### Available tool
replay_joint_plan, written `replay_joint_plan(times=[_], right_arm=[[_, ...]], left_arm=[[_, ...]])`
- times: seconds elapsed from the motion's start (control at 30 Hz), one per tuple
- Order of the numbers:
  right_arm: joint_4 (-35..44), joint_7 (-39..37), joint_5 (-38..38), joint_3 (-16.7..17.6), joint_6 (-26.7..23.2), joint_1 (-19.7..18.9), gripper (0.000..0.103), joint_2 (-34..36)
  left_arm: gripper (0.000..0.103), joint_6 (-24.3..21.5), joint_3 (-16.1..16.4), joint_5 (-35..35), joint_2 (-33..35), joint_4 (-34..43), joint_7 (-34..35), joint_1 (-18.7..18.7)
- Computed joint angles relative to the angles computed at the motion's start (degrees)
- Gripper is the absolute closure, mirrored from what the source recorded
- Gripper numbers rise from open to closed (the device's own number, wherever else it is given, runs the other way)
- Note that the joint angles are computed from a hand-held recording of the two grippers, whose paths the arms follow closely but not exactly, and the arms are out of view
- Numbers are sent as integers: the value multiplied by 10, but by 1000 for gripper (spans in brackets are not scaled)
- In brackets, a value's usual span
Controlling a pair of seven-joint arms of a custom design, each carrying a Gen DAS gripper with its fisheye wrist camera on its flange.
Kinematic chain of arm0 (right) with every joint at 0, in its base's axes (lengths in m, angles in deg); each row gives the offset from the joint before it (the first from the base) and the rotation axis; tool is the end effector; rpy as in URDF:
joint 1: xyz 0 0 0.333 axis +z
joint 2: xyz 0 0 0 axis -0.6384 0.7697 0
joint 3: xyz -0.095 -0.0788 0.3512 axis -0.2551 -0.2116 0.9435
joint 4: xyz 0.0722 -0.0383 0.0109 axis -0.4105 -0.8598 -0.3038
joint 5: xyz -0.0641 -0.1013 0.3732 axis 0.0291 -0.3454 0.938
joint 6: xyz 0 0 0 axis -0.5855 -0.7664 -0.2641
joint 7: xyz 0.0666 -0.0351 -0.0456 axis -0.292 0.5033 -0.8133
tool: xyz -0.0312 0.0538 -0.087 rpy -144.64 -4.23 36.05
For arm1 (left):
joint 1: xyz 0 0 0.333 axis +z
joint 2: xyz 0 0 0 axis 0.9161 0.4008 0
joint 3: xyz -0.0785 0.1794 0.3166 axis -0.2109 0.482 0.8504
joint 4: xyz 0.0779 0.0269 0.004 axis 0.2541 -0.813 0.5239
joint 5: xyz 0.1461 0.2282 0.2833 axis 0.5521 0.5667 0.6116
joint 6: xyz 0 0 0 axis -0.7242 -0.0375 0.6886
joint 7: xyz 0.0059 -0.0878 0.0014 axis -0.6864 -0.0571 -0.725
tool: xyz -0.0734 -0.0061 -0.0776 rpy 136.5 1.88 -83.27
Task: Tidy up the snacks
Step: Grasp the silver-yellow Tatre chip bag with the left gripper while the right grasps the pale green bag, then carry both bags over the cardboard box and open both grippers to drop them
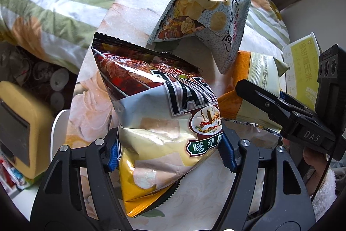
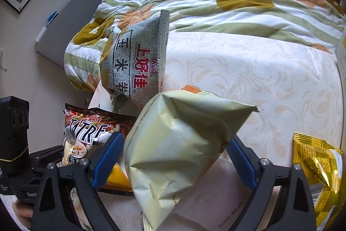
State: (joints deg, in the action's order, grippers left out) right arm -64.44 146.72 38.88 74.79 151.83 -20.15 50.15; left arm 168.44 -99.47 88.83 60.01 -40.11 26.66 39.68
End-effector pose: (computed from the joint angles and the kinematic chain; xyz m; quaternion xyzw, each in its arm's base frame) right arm 0.6838 0.3423 0.4690 -0.8050 0.5210 0.0823 0.2716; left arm 0.5873 -0.4653 0.4712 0.8153 -0.5451 0.1948 0.0126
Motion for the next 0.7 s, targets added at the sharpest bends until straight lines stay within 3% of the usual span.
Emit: replay_joint_plan(times=[0.47,0.7], right_arm=[[-57,10,7,-1,49,4,38,-43],[-112,22,16,-1,84,9,39,-96]], left_arm=[[36,-1,-6,1,-27,-26,14,0],[37,7,-11,10,-56,-39,28,-4]])
